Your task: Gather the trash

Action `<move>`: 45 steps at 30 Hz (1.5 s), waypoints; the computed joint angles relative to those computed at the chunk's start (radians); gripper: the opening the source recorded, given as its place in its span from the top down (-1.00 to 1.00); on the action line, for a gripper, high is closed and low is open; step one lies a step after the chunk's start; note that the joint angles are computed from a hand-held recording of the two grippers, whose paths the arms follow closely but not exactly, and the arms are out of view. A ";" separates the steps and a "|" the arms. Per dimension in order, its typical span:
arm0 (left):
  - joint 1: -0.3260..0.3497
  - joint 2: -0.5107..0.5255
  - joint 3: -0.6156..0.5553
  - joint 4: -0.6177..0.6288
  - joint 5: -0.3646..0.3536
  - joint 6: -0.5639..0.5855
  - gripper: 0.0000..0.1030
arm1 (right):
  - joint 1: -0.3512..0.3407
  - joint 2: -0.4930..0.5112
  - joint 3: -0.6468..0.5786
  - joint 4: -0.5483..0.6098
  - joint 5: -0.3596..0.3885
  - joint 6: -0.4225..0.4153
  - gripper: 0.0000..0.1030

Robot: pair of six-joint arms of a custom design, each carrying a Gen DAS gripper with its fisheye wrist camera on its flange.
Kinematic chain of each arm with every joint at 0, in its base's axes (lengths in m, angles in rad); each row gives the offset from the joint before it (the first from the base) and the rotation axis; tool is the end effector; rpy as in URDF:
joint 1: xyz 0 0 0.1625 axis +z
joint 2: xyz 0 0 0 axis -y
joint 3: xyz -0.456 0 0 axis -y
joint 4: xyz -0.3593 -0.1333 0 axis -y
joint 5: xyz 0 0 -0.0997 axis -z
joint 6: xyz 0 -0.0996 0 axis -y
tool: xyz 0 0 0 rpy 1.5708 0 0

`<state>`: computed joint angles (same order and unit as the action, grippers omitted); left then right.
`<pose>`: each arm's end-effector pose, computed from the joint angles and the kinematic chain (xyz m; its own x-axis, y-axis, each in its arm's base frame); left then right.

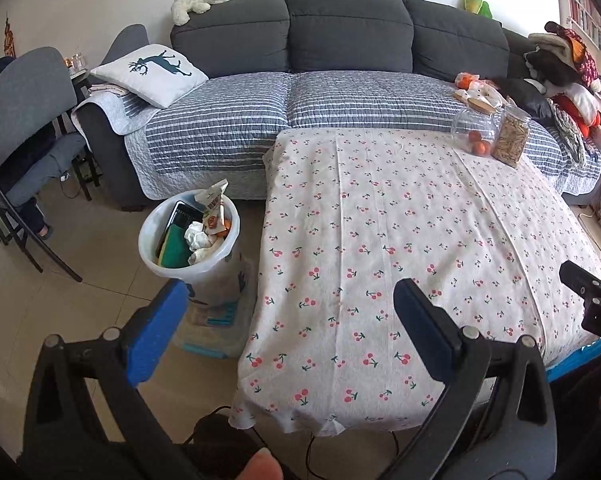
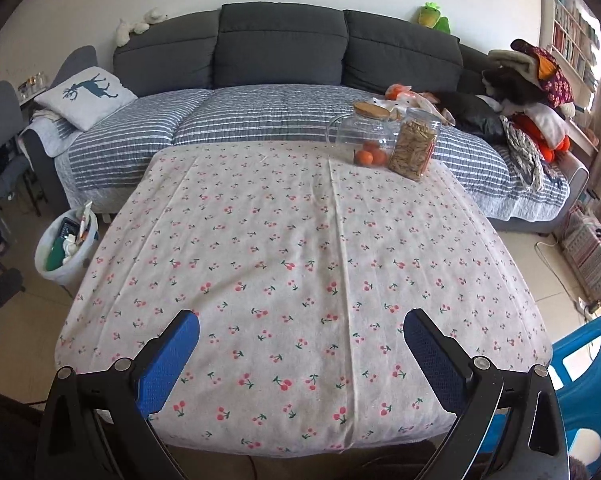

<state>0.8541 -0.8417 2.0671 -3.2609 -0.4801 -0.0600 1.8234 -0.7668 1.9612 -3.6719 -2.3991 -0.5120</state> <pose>-0.1844 -0.5491 0.1681 -0.6435 -0.0367 -0.7646 0.5496 0.6730 -0.4949 0.2017 -0.5417 0.1817 -0.6217 0.0501 0.7817 -0.5261 0.7127 -0.4640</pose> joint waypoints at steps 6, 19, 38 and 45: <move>-0.001 0.008 -0.005 0.017 -0.009 -0.003 -0.98 | -0.007 -0.013 0.010 0.022 0.029 0.026 -1.00; 0.007 -0.001 -0.010 0.048 -0.010 -0.041 -0.98 | -0.016 -0.034 0.016 0.078 0.059 0.080 -1.00; 0.007 -0.004 -0.014 0.052 -0.008 -0.050 -0.98 | -0.019 -0.038 0.020 0.100 0.081 0.096 -1.00; 0.007 -0.007 -0.013 0.051 -0.008 -0.050 -0.98 | -0.021 -0.040 0.021 0.105 0.083 0.097 -1.00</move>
<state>0.8609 -0.8482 2.0542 -3.2098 -0.4879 -0.1100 1.8026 -0.8068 1.9821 -3.5672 -2.3163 -0.4145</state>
